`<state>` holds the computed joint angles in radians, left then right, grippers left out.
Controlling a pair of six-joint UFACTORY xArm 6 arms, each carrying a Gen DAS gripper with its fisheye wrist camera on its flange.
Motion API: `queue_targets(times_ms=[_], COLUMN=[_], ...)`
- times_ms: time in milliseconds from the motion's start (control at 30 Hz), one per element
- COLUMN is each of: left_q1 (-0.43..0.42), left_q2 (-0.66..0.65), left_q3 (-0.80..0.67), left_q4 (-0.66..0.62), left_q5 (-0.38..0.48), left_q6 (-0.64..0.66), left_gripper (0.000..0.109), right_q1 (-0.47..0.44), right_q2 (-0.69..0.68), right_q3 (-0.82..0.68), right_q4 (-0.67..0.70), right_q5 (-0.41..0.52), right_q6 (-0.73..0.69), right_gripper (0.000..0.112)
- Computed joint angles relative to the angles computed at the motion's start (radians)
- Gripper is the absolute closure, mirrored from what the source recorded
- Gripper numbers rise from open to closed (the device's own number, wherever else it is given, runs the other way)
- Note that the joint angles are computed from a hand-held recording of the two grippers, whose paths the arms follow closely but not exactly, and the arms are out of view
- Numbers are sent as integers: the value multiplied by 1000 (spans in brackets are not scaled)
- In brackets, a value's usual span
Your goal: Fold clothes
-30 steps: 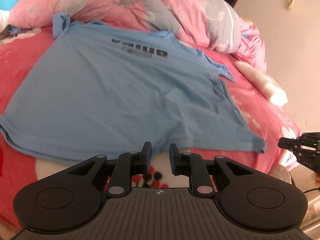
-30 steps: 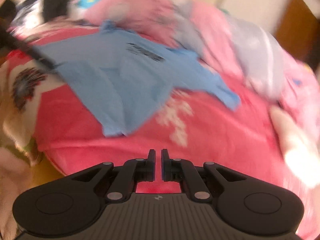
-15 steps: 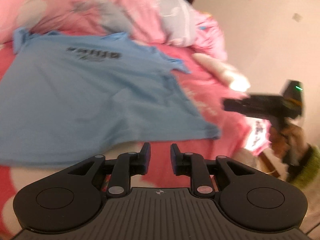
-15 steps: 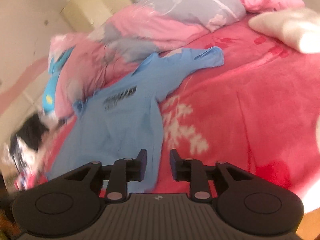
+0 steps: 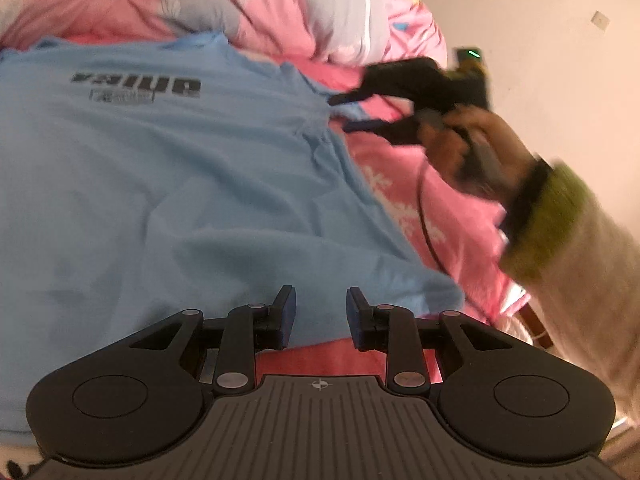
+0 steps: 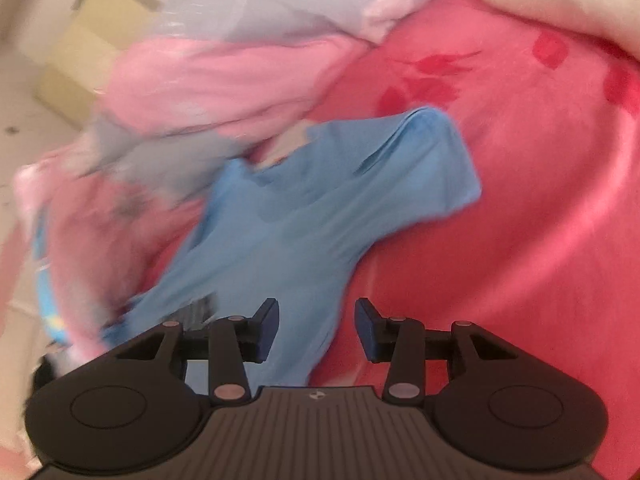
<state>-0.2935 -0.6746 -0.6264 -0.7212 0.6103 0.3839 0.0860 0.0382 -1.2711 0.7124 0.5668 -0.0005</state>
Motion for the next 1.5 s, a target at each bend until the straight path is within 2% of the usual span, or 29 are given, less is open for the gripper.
queue_targets(times_ms=[67,100,167,200,233,367,500,700,800,867,967,1000,1100,1267,1333,1500], left_q1=[4,10,24,32,41,67,84,100,109,120,132,137,147,159,166,164], left_q2=[3,4,9,15,21,55,82,85,72,64,62,60,48,9,-13,-55], left_q3=[6,6,0,-7,-13,-46,-67,-78,-81,-83,-87,-87,-82,-61,-47,-26], left_q4=[-22,-39,-73,-87,-102,-157,-196,-191,-170,-165,-172,-175,-184,-171,-169,-160], left_q5=[5,11,28,41,54,104,137,160,174,185,194,198,205,210,211,200], left_q6=[15,27,53,65,77,110,139,130,114,105,93,90,80,37,26,-8], left_gripper=[82,82,82,82,82,82,82,82,82,82,81,81,80,78,78,78], right_q1=[0,3,7,8,8,4,9,13,-1,-14,-40,-49,-85,-179,-219,-249], right_q2=[68,84,113,120,126,162,249,386,422,406,328,276,97,-236,-368,-624], right_q3=[-60,-70,-92,-102,-110,-174,-307,-446,-461,-443,-374,-316,-148,98,189,367], right_q4=[-62,-66,-79,-97,-106,-150,-295,-614,-638,-557,-458,-407,-234,53,154,153], right_q5=[3,-10,-35,-49,-66,-131,-154,-125,-111,-111,-78,-88,-85,-21,33,214], right_q6=[68,66,60,53,42,-2,28,215,281,251,248,220,75,-187,-279,-296], right_gripper=[70,75,89,106,108,109,109,109,109,108,101,95,93,91,83,83])
